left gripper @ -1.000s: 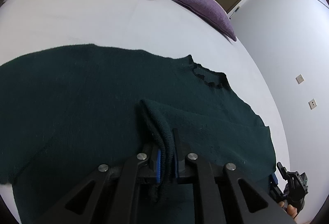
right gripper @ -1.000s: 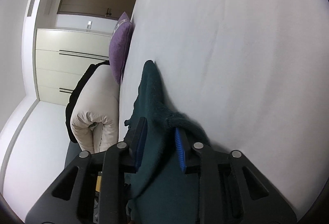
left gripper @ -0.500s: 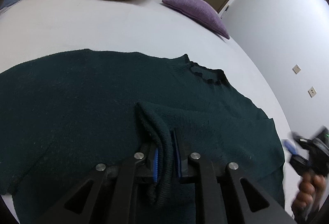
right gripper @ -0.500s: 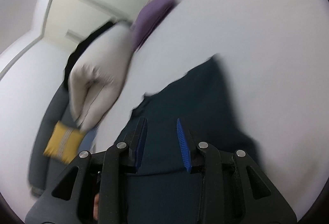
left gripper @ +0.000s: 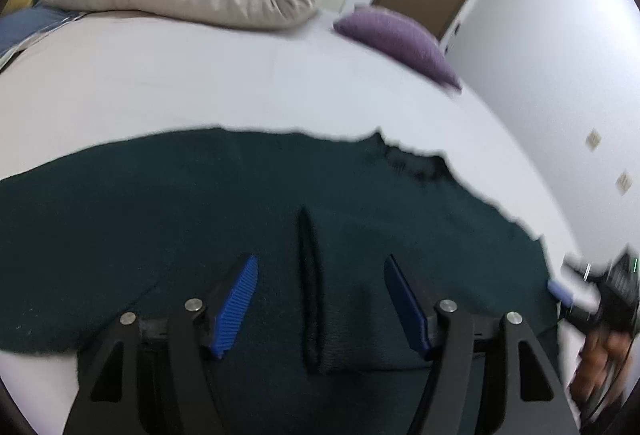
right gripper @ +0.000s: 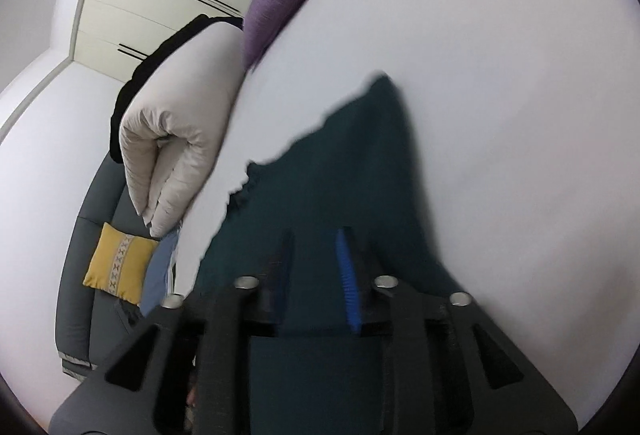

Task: Fold small clothes
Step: 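Lift and fold the held sleeve across the body, then open the left gripper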

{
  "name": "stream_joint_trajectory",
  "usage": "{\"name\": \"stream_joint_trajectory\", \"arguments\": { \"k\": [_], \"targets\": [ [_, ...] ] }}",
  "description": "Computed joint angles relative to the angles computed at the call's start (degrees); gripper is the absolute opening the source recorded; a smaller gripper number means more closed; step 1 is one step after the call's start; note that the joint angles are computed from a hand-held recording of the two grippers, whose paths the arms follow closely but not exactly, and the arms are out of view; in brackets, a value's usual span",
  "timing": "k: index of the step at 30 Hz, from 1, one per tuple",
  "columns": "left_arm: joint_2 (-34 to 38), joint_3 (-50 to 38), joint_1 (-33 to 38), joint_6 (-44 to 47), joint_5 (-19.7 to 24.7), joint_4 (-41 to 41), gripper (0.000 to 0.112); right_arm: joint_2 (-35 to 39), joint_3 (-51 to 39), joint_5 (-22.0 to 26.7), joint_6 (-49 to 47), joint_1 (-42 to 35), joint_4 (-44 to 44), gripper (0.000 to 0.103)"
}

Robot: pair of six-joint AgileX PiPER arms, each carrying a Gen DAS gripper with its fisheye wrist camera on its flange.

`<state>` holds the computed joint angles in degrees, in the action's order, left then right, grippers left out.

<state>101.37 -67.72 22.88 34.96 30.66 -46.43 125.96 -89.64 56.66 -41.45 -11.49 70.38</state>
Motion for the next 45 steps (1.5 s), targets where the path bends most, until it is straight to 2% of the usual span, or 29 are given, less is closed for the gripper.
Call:
{"name": "stream_joint_trajectory", "arguments": {
  "k": [1, 2, 3, 5, 6, 8, 10, 12, 15, 16, 18, 19, 20, 21, 22, 23, 25, 27, 31, 33, 34, 36, 37, 38, 40, 42, 45],
  "targets": [
    [0.9, 0.7, -0.2, 1.6, -1.7, -1.2, 0.068, 2.3, -3.9, 0.4, 2.8, 0.3, -1.6, 0.053],
    [1.1, 1.4, 0.1, 5.3, -2.2, -4.4, 0.068, 5.5, -8.6, 1.1, 5.0, 0.4, -2.9, 0.054],
    [1.2, 1.8, 0.5, 7.8, -2.3, -6.9, 0.068, 8.0, -11.3, 1.1, 5.0, 0.0, -2.1, 0.051],
    [1.2, 1.7, 0.5, 7.9, -2.3, -6.8, 0.069, 11.9, -16.3, 2.5, 7.3, -1.8, 0.5, 0.040],
    [1.3, 1.5, 0.7, 8.2, -2.0, -7.1, 0.069, 13.3, -18.4, 3.4, 8.8, -2.8, 2.1, 0.039],
    [1.1, 1.5, 1.8, 9.5, -0.2, -9.0, 0.069, 12.8, -20.0, 2.0, 11.3, -3.5, 0.3, 0.042],
    [-1.5, 2.3, 3.9, 7.7, 1.7, -8.2, 0.069, 8.6, -16.7, 0.4, 10.2, -4.3, -1.2, 0.045],
    [-6.1, 5.0, 8.4, 11.1, 4.7, -12.0, 0.070, 1.8, -8.8, -0.3, 3.0, -5.6, 0.5, 0.045],
    [-12.6, 9.0, 22.2, 16.9, 13.8, -17.3, 0.074, -13.1, 6.9, -6.0, -10.7, -5.8, 1.7, 0.045],
    [-13.4, 9.5, 26.5, 17.3, 16.4, -17.7, 0.074, -18.0, 12.0, -7.6, -15.6, -5.8, 3.6, 0.050],
    [-12.8, 9.5, 37.6, 19.2, 23.6, -19.1, 0.074, -27.9, 22.4, -11.5, -25.2, -5.5, 9.3, 0.076],
    [-11.6, 8.7, 43.3, 17.3, 25.2, -17.6, 0.074, -32.5, 26.9, -13.4, -29.0, -5.3, 12.6, 0.101],
    [-9.1, 7.2, 48.7, 17.7, 29.0, -17.7, 0.074, -36.1, 29.9, -14.6, -30.6, -4.8, 14.4, 0.103],
    [-6.2, 5.3, 53.3, 16.9, 31.8, -17.1, 0.074, -37.8, 30.6, -15.6, -29.8, -3.0, 14.5, 0.103],
    [-3.9, 3.8, 56.3, 16.0, 33.1, -16.6, 0.073, -39.2, 31.0, -14.4, -26.7, -2.4, 12.4, 0.103],
    [-0.8, 1.7, 60.3, 14.4, 34.4, -16.0, 0.073, -39.3, 29.8, -15.1, -21.4, 0.4, 9.3, 0.103],
    [3.1, -1.1, 65.1, 11.6, 35.1, -15.3, 0.073, -40.2, 29.4, -11.3, -13.4, 2.1, 6.2, 0.103],
    [6.3, -3.2, 68.7, 8.6, 34.3, -15.6, 0.073, -43.5, 32.3, -10.0, -12.7, 4.6, 7.0, 0.103],
    [11.4, -7.1, 68.4, 3.9, 31.4, -17.0, 0.073, -49.0, 36.7, -11.8, -10.5, 11.8, 7.8, 0.103],
    [12.1, -8.3, 67.3, 3.3, 29.7, -17.6, 0.073, -50.7, 38.2, -14.2, -7.8, 16.6, 7.1, 0.103],
    [13.0, -9.7, 65.7, 2.7, 28.3, -18.1, 0.069, -51.9, 39.0, -15.8, -6.1, 19.9, 6.3, 0.103],
    [15.1, -13.0, 64.7, -0.3, 28.4, -17.1, 0.037, -53.2, 39.6, -16.6, -4.0, 23.4, 4.5, 0.102],
    [17.0, -15.6, 63.9, -3.4, 29.8, -16.5, 0.013, -53.3, 39.5, -17.8, -2.5, 25.3, 3.3, 0.098],
    [17.4, -16.6, 63.9, -4.4, 30.5, -16.2, 0.007, -53.7, 39.6, -18.8, -0.5, 26.7, 1.6, 0.093],
    [14.4, -15.7, 62.8, -2.5, 29.7, -16.8, 0.007, -53.7, 39.9, -19.9, 2.3, 28.3, -0.2, 0.092],
    [7.7, -13.0, 60.7, 2.7, 29.2, -16.9, 0.007, -52.7, 40.3, -20.1, 2.5, 27.5, -0.5, 0.087],
    [-2.8, -8.3, 53.6, 8.8, 28.9, -15.7, 0.007, -50.5, 41.6, -16.5, -1.8, 21.8, 1.8, 0.085]
  ]
}}
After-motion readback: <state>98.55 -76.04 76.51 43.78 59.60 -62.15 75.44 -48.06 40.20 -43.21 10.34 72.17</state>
